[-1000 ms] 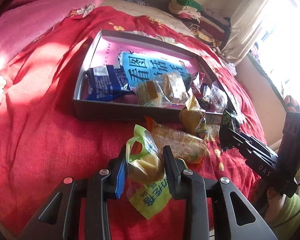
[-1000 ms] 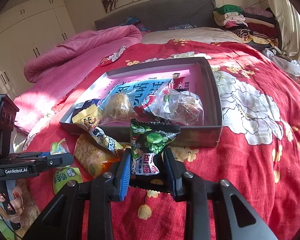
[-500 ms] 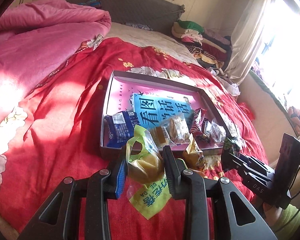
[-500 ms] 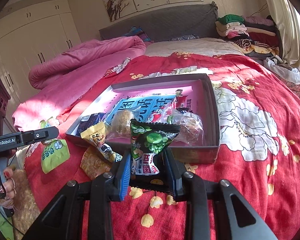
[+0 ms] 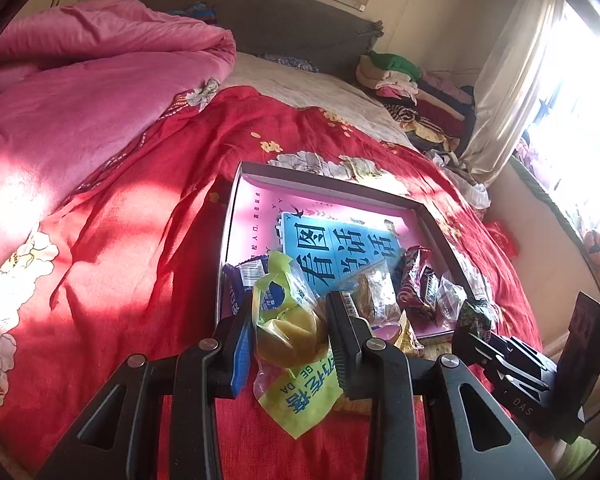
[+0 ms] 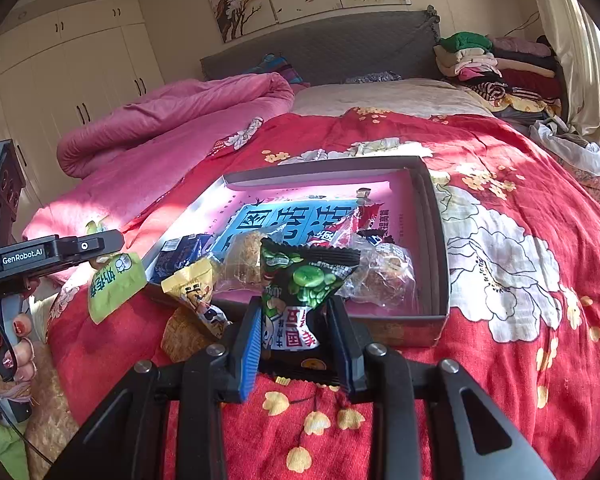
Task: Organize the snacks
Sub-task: 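Carry the green-handled bag over the tray with left tool while right tool carries green packet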
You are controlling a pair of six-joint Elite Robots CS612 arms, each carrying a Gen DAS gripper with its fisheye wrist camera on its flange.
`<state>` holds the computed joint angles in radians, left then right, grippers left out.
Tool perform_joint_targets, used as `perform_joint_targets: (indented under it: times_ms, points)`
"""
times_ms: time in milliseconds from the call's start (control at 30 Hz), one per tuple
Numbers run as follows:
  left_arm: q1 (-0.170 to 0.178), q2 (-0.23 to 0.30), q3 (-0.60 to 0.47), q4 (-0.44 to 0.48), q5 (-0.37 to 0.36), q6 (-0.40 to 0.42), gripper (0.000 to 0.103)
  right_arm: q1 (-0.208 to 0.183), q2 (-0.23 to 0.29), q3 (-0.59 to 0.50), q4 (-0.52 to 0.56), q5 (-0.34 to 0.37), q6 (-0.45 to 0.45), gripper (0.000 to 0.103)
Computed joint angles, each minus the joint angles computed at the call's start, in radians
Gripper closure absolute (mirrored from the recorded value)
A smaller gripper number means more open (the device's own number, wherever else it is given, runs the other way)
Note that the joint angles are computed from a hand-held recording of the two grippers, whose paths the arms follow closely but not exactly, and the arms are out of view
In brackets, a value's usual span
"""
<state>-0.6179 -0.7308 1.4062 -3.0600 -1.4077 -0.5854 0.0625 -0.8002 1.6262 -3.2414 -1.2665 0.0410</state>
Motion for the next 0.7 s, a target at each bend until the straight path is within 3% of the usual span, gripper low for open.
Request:
perform_joint_targets:
  times_ms: [367, 700]
  points:
    - [0.009, 0.022, -0.036, 0.006, 0.010, -0.017, 0.069, 0.008, 0.011, -0.026, 0.024, -0.006, -0.014, 0.071]
    - [0.000, 0.051, -0.088, 0.057, 0.109, 0.069, 0.069, 0.012, 0.013, -0.035, 0.036, -0.021, -0.017, 0.071]
